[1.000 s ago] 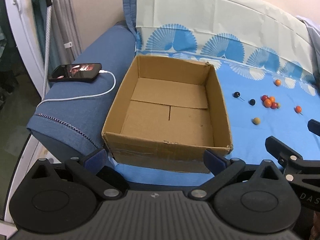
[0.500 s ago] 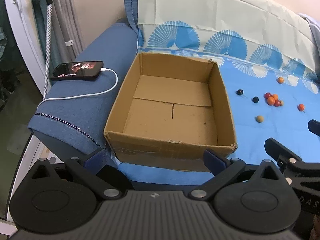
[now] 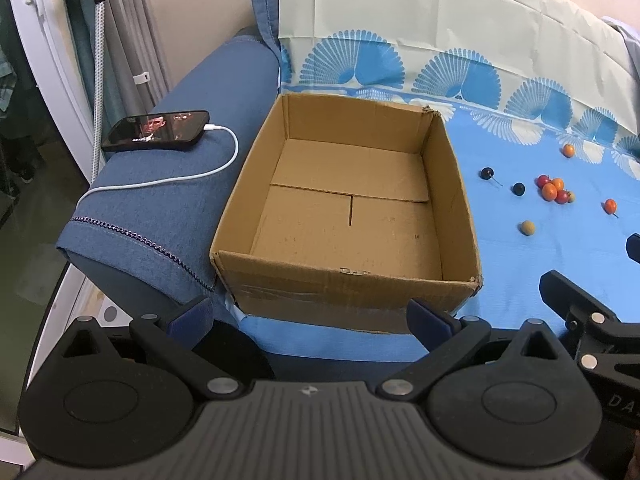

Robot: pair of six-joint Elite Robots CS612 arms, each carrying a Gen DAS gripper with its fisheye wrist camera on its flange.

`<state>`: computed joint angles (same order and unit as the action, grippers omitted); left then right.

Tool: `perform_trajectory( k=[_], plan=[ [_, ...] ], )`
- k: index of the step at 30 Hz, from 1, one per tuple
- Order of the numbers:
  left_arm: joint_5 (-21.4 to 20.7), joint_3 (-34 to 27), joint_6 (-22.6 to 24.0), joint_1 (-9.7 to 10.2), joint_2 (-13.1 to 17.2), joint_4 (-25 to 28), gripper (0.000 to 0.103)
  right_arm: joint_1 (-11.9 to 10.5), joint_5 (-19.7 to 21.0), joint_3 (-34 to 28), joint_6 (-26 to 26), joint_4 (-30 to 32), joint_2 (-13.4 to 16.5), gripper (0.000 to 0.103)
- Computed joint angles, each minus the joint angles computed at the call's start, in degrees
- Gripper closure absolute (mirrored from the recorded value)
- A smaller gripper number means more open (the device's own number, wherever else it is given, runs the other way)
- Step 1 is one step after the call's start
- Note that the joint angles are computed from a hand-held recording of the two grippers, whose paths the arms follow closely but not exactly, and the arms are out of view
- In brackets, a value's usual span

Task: Organize fruits
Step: 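Move both tools from the box toward the fruits on the sheet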

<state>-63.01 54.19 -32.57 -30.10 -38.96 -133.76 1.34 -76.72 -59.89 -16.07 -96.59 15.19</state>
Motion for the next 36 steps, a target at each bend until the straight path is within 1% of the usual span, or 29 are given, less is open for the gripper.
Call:
perform_trajectory(
  k=[15,25,30,33,36],
  plan=[
    [0.33,-0.29,-0.01,-0.21,0.21,0.51,0.0,-0.04,0.18,-0.11,-0.19,0.05,0.13,0.0],
    [0.83,-2.51,0.46,-0.64,1.22,3.56,0.0,-0.59,1.45,-0.02,1.27,0.32,0.36,0.0],
    [0.54,-4.39,1.02,-0.74,2.05,5.44,0.0,-1.25,3.08,0.34,3.68,-1.27,0.51,0.0],
    [0.26,-6.33,1.9,-0.84,3.01,6.01,0.0,-1.92,3.64,0.58,6.86,-4.05,0.78,0.0],
    [-0.46,-9.93,2.88,-1.04,4.83,7.44,0.0,-2.79,3.99,0.57,10.99,-7.39,1.33,0.0]
  ],
)
